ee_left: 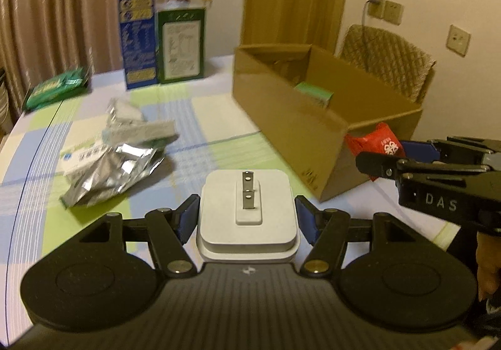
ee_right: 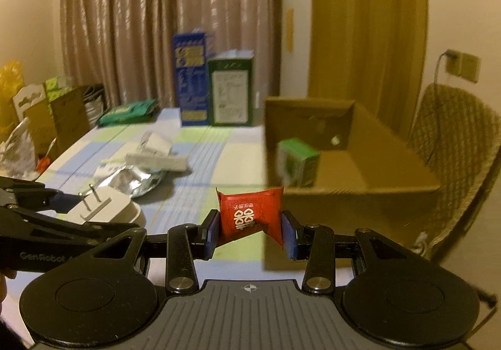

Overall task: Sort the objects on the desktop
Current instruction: 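Carry the plug adapter and candy packet over the cardboard box with both tools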

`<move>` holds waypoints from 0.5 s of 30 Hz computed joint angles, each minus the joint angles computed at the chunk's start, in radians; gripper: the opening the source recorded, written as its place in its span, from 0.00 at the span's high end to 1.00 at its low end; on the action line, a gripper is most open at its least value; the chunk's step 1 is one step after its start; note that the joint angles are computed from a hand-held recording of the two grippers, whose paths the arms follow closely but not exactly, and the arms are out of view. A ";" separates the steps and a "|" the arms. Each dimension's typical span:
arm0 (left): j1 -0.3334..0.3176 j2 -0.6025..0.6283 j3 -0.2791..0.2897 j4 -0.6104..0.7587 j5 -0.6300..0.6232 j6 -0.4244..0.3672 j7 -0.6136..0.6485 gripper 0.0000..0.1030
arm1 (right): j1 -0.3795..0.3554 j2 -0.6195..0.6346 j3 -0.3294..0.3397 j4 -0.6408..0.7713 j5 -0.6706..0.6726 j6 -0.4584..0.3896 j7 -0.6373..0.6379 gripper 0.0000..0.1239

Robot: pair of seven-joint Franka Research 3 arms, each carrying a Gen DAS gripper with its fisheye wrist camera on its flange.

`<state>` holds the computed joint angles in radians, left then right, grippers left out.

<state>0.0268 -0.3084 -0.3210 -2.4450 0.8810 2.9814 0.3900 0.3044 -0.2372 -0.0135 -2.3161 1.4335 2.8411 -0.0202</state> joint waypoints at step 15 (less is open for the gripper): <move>-0.126 0.243 0.050 0.345 0.043 -0.060 0.073 0.42 | -0.113 0.139 -0.043 0.230 -0.125 -0.055 0.146 0.69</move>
